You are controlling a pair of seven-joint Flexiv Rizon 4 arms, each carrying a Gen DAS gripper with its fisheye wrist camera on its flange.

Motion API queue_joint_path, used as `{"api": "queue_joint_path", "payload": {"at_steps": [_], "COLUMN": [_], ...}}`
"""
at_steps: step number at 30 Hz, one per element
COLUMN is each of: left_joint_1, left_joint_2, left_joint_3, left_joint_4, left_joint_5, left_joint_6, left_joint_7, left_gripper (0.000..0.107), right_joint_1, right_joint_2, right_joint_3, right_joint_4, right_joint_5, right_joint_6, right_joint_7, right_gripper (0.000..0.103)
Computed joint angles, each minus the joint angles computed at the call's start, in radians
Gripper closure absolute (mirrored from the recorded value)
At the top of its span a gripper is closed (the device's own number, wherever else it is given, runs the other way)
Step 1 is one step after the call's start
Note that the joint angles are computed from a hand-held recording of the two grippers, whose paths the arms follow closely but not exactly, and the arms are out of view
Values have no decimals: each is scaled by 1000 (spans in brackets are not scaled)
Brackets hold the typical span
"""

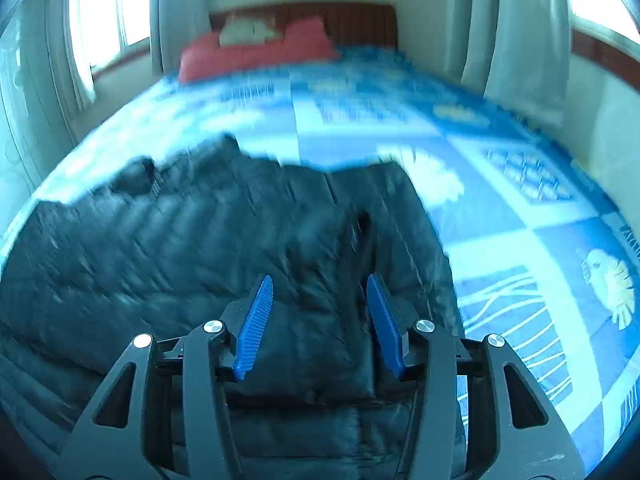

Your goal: Fold large clothes

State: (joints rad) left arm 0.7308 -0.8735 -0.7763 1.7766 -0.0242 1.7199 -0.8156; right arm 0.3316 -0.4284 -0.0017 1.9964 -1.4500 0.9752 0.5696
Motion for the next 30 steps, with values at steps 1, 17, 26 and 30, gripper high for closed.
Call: {"api": "queue_joint_path", "payload": {"at_steps": [1, 17, 26, 30], "left_joint_1": [-1, -279, -324, -498], "left_joint_2": [-1, 63, 2, -59], "left_joint_3": [-6, 317, 271, 495], "left_joint_4": [-2, -122, -252, -413], "left_joint_5": [5, -239, -327, -352], "left_joint_6": [-9, -229, -215, -295], "left_joint_7": [7, 86, 165, 74], "left_gripper": [31, 31, 31, 31], "right_joint_1": [-11, 81, 23, 32], "right_joint_2": [-17, -153, -198, -250], "right_joint_3": [-6, -129, -126, -134], "right_joint_4": [-24, -133, -228, -260], "right_joint_5": [-41, 140, 151, 248], "right_joint_6": [60, 238, 213, 192], "right_joint_7": [32, -153, -192, -301], "right_gripper": [54, 51, 49, 46]}}
